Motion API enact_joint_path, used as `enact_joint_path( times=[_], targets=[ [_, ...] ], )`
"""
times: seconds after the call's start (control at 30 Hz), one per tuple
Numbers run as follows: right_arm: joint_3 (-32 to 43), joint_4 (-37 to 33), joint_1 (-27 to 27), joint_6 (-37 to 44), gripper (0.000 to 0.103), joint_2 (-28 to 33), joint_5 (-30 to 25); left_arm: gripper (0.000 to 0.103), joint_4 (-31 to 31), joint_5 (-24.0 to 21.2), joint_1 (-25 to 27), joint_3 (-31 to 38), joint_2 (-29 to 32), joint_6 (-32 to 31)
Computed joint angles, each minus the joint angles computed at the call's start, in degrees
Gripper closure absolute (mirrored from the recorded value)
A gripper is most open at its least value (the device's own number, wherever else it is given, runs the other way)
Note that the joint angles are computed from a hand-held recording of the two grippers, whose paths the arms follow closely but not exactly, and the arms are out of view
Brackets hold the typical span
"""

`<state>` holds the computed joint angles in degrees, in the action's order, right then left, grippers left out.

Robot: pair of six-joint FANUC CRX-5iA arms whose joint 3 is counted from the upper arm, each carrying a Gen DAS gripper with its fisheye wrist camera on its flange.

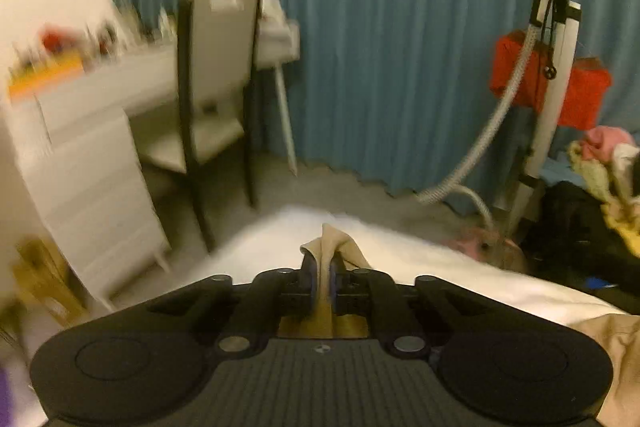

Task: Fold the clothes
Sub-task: 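Lower the T-shirt onto the bed and drag it flat with the left tool, then open the left tool and release the flattened T-shirt on the duvet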

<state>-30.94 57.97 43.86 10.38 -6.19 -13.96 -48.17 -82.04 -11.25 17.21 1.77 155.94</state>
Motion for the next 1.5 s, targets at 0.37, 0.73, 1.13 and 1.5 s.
enact_joint_path(
  times=[0.37,0.73,1.13,1.5],
  targets=[
    [-0.68,5.39,-1.95,-5.10,0.016,1.32,2.51,0.039,16.00,3.42,-4.10,-15.12,-16.92,-5.62],
    [-5.78,12.60,-1.19,-9.03,0.016,-7.79,1.26,0.033,36.65,-5.95,-29.54,-22.27,-25.85,9.80],
    [-7.25,1.80,8.68,-2.07,0.016,-18.21,-12.88,0.097,38.73,-13.61,-39.29,-16.03,-18.96,14.09],
    [-7.36,1.27,6.03,-2.35,0.016,-17.29,-8.57,0.090,33.51,-29.94,-46.18,-4.98,-15.23,17.06]
  ],
)
